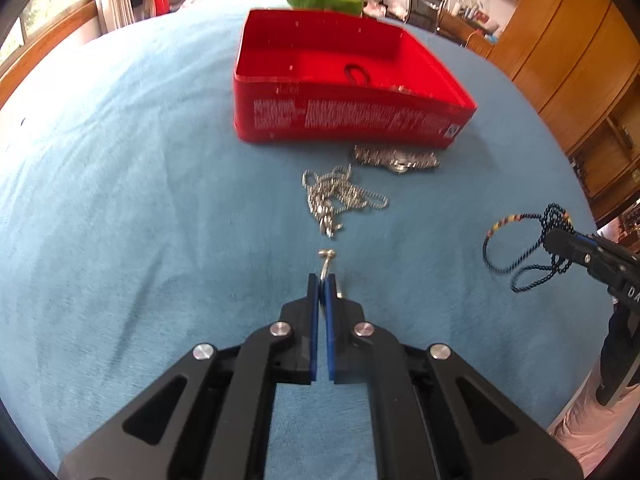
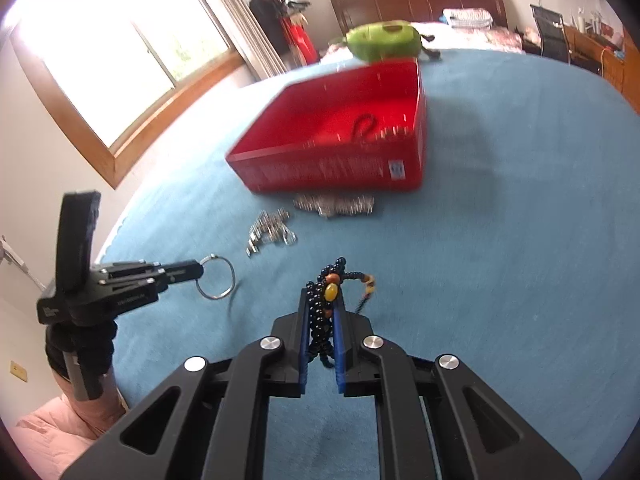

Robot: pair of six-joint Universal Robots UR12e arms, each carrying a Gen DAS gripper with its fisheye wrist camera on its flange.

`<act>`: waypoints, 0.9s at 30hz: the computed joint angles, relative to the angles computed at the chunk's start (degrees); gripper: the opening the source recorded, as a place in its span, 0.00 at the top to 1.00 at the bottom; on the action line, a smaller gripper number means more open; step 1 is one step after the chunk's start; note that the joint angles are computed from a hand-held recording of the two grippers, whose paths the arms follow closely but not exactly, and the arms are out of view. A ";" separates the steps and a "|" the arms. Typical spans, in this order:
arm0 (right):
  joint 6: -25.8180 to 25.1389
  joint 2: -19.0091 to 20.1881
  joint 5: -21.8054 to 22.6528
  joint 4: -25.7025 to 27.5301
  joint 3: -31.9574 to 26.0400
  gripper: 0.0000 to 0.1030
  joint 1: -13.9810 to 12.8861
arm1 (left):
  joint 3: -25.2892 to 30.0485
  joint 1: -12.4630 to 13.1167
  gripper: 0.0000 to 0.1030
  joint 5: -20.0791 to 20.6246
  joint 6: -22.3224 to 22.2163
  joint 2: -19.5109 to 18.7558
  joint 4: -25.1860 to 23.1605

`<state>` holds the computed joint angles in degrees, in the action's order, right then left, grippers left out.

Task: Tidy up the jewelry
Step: 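Grasp the black bead necklace with the right tool while the left tool holds the silver hoop, then carry the hoop and bead necklace over the red tin and open both tools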

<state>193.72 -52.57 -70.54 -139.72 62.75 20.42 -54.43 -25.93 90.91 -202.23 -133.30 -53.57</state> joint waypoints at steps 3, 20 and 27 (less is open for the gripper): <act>-0.05 0.51 -0.41 -0.88 -1.54 0.90 0.10 | -0.45 0.14 0.99 0.05 0.31 0.65 1.45; 1.14 11.41 -0.61 3.07 -23.85 0.90 -0.26 | 13.89 0.16 0.99 4.25 0.88 -4.70 1.70; 3.49 23.02 -4.06 10.95 -43.54 0.90 -0.18 | 32.69 1.24 0.99 4.10 0.32 -14.96 -5.59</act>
<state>197.21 -29.55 -74.60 -128.76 19.22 20.24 -21.74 -24.68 95.01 -201.91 -148.26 -59.16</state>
